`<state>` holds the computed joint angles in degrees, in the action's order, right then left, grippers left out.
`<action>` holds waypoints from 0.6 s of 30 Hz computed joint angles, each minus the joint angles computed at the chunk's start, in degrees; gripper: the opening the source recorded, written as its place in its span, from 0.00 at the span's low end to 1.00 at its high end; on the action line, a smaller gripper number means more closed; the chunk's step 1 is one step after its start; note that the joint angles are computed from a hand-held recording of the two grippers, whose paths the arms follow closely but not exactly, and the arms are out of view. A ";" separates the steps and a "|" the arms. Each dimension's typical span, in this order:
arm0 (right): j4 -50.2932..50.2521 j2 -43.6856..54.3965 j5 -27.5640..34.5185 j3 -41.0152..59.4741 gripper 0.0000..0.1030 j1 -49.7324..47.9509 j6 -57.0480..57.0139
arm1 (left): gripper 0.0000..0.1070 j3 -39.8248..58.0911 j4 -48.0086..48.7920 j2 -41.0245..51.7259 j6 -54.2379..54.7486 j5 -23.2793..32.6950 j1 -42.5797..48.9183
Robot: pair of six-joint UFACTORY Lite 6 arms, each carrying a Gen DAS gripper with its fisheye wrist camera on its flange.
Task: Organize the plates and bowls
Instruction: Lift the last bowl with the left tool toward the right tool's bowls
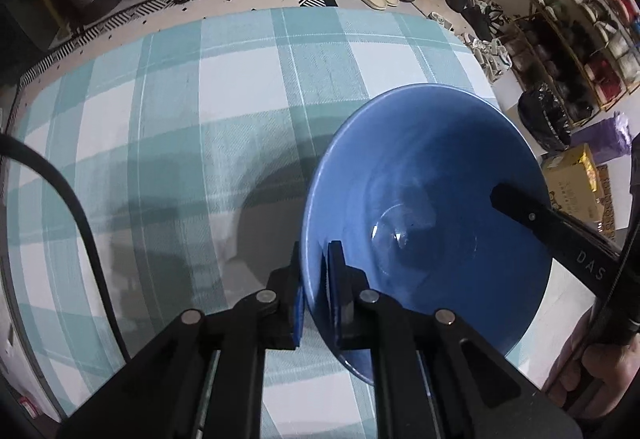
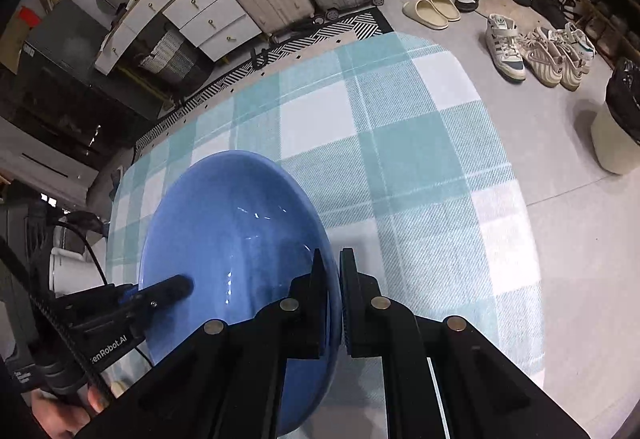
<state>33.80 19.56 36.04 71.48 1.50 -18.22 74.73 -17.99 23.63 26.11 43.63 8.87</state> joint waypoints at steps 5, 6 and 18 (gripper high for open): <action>-1.54 -5.01 1.47 -2.97 0.06 0.74 3.34 | 0.07 -2.62 -0.83 -5.06 0.98 2.19 0.94; -1.37 -5.98 1.84 -3.44 0.06 0.89 3.91 | 0.07 -2.79 -0.95 -5.95 1.21 3.01 1.36; -7.44 -25.20 9.38 -7.92 0.06 5.37 14.87 | 0.07 -8.77 -2.79 -23.97 5.26 11.79 9.32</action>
<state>26.36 -5.64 45.42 63.56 6.88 -3.36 65.96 -20.78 -0.34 31.36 55.42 18.19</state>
